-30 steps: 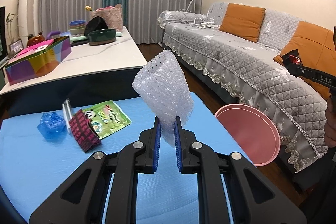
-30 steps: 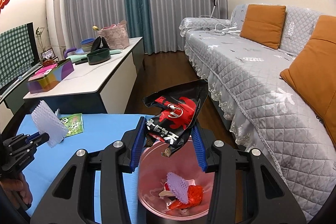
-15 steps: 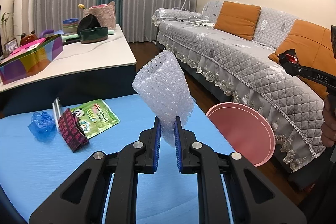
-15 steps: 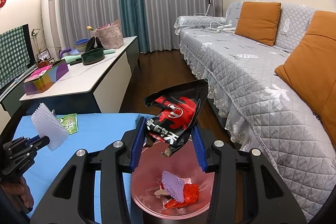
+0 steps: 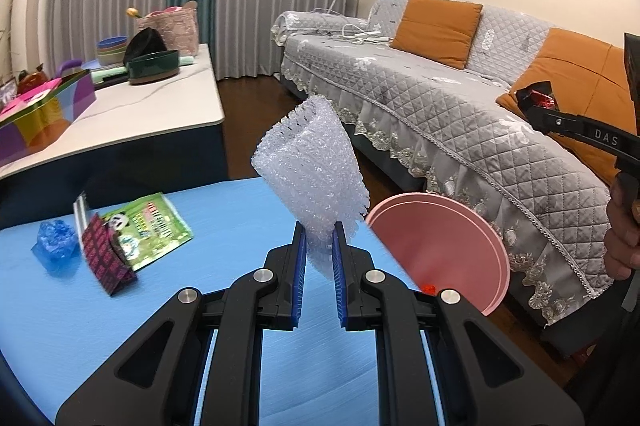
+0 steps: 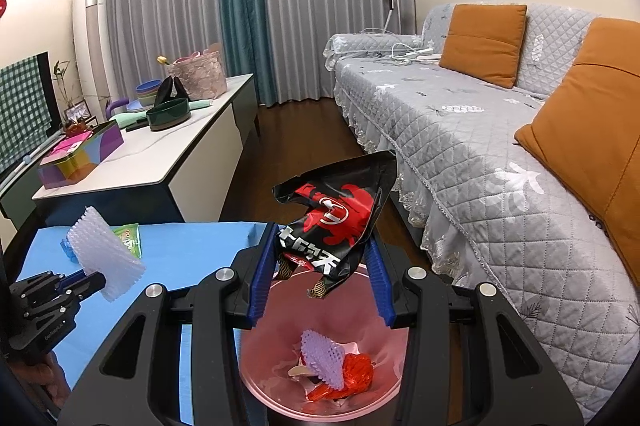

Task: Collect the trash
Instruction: 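Carry the white foam net and snack wrapper in both tools over the pink bin, then open both tools to drop the white foam net and snack wrapper into the bin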

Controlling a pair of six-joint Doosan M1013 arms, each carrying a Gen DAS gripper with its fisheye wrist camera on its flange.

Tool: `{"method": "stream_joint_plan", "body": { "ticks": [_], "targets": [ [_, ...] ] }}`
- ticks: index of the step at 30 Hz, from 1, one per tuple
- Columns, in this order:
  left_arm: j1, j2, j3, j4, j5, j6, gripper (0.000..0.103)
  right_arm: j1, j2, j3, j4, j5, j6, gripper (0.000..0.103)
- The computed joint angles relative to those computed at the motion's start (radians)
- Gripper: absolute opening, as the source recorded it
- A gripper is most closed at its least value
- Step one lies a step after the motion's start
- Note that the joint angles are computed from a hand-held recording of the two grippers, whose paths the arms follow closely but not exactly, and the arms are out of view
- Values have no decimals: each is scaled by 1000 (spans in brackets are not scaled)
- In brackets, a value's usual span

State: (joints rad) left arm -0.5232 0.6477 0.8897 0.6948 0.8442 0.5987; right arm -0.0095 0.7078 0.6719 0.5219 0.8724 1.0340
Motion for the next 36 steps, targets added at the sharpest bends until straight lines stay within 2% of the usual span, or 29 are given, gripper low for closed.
{"method": "stream_joint_plan", "body": {
  "ticks": [10, 18, 23, 25, 26, 27, 29, 36],
  "targets": [
    [1, 83, -130, -82, 0, 107, 13, -1, 32, -44, -38, 20, 33, 43],
    [8, 178, -279, -180, 30, 227, 13, -3, 80, -110, -82, 62, 80, 43],
    [14, 239, -379, -251, 63, 296, 13, -4, 115, -163, -99, 105, 105, 43],
    [18, 268, -430, -295, 79, 336, 13, -6, 140, -207, -92, 155, 108, 44],
    [22, 286, -464, -329, 92, 367, 16, -6, 144, -213, -95, 158, 111, 49],
    [24, 315, -518, -361, 126, 402, 17, -5, 143, -211, -103, 150, 118, 63],
    [23, 349, -583, -363, 179, 418, 33, -6, 141, -206, -109, 134, 133, 75],
    [29, 261, -414, -373, 89, 364, 34, -8, 145, -218, -92, 145, 147, 75]
  ]
}}
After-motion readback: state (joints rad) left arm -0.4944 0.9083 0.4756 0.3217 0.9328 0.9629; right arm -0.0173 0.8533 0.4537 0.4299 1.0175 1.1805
